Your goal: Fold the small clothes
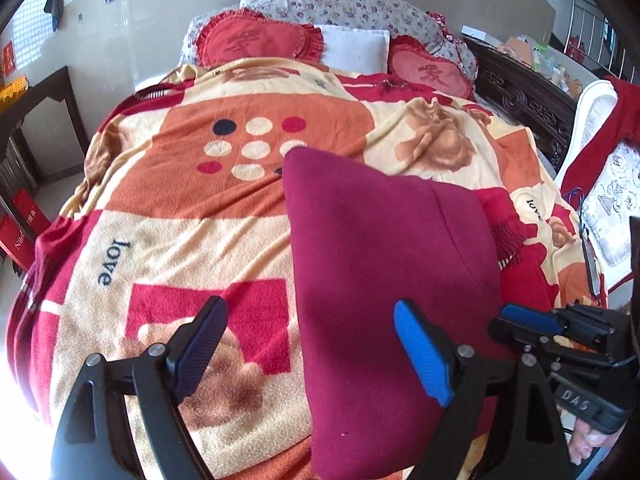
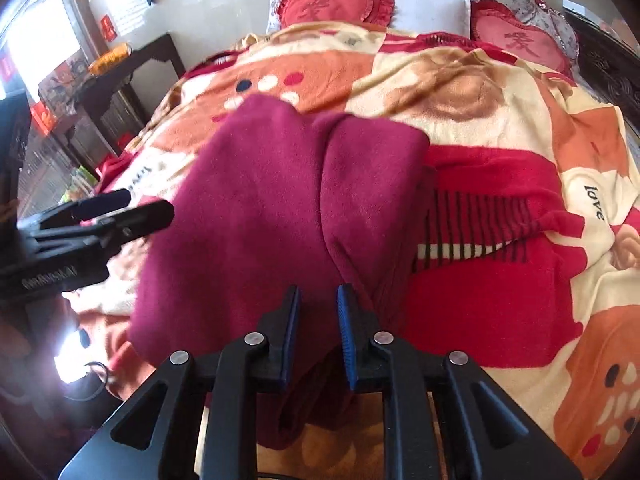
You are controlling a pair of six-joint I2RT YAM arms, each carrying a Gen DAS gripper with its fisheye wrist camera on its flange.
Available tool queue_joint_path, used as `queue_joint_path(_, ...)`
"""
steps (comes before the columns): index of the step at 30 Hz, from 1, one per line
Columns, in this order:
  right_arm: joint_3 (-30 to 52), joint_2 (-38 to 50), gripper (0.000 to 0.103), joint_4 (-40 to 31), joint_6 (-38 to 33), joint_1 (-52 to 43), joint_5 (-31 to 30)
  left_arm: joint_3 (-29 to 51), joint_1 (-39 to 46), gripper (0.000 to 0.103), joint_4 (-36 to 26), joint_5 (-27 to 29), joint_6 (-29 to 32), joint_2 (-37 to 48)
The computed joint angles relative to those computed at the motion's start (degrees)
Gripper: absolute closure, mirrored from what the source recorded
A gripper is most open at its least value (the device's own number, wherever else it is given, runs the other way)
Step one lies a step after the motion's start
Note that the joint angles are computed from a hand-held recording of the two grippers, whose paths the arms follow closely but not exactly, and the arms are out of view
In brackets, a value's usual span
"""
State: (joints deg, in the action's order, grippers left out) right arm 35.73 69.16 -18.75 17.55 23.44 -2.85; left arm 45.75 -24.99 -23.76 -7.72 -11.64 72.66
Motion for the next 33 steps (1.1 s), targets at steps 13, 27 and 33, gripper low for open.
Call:
queue_joint_path(13, 6.9, -5.4, 0.082, -7.7, 7.2, 8.1, 12.5, 0.0, -1.9, 0.015, -2.2, -4.3, -1.0, -6.4)
queue_joint_path(27, 8.4, -5.3, 0.065, -9.7, 11.5, 11.3, 18.3, -0.5, -3.0, 0.015, -3.4, -6.4, -1.8, -10.2)
queue_joint_path(33, 8.3, -4.7, 0.065, -9.9, 11.7, 12.6, 19.7, -0.7, -3.7, 0.015, -3.9, -7.1, -2.2, -10.9)
